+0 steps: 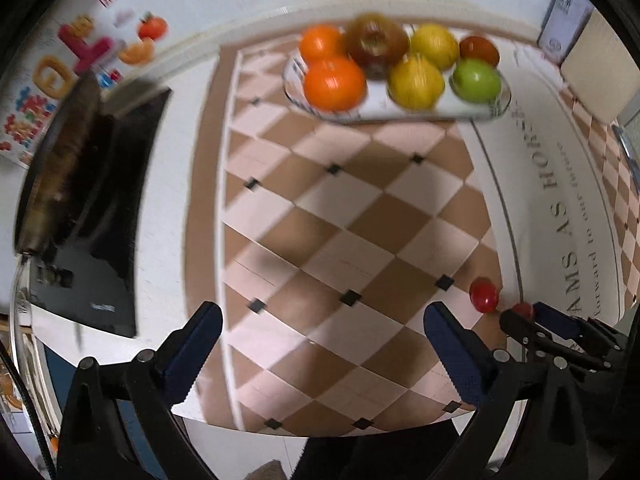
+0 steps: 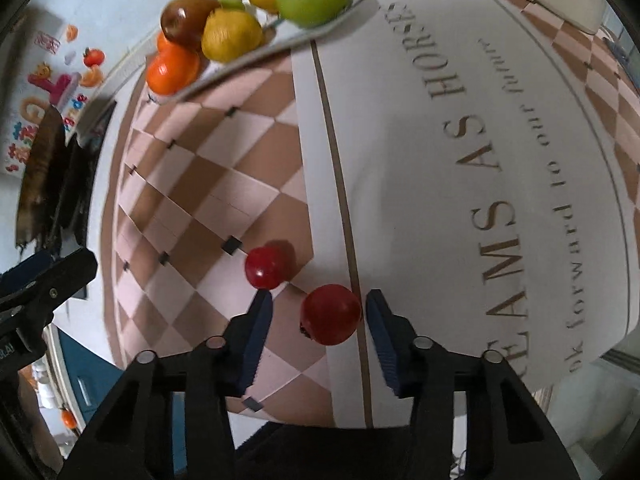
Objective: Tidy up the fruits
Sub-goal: 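Grasp a cherry tomato with the right tool while the left tool grasps the other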
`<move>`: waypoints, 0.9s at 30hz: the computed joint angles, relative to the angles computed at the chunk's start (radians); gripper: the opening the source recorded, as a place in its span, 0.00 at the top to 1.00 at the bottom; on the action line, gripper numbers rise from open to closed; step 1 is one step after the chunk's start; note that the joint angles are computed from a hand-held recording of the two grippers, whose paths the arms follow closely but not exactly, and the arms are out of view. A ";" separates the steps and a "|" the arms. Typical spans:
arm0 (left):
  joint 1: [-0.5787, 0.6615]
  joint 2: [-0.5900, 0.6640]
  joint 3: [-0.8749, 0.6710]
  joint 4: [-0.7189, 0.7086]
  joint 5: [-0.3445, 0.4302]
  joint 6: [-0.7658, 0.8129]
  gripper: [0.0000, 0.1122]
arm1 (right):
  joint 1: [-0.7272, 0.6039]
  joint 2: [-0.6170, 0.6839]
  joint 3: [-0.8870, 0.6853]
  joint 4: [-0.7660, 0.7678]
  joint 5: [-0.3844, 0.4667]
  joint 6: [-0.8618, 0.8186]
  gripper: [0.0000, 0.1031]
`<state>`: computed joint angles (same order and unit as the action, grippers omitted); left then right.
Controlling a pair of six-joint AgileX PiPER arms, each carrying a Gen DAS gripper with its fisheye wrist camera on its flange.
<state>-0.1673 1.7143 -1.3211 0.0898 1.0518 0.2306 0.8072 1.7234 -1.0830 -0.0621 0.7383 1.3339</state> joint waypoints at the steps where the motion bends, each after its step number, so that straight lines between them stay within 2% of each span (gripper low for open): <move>1: -0.003 0.019 -0.004 -0.007 0.010 -0.001 0.08 | 0.006 0.008 0.002 -0.016 -0.007 0.009 0.60; 2: -0.006 0.032 -0.006 -0.020 0.017 0.000 0.08 | 0.017 0.014 -0.005 -0.048 -0.002 0.019 0.68; 6: -0.030 0.065 -0.011 -0.061 0.037 -0.001 0.08 | 0.035 0.004 0.010 -0.122 0.004 0.083 0.68; 10: -0.081 0.094 -0.009 -0.122 0.049 0.039 0.10 | 0.035 -0.061 0.069 -0.179 0.018 0.154 0.68; 13: -0.125 0.111 -0.002 -0.161 0.055 0.073 0.20 | 0.019 -0.102 0.104 -0.187 0.033 0.167 0.68; 18: -0.183 0.127 0.019 -0.201 0.064 0.105 0.48 | 0.007 -0.144 0.152 -0.197 0.041 0.198 0.68; 19: -0.190 0.129 0.021 -0.206 0.066 0.107 0.50 | -0.009 -0.155 0.149 -0.189 0.052 0.180 0.68; 23: -0.218 0.136 0.031 -0.214 0.063 0.114 0.71 | -0.047 -0.165 0.153 -0.166 0.051 0.143 0.68; 27: -0.236 0.139 0.040 -0.215 0.050 0.122 0.80 | -0.053 -0.176 0.164 -0.159 0.043 0.134 0.68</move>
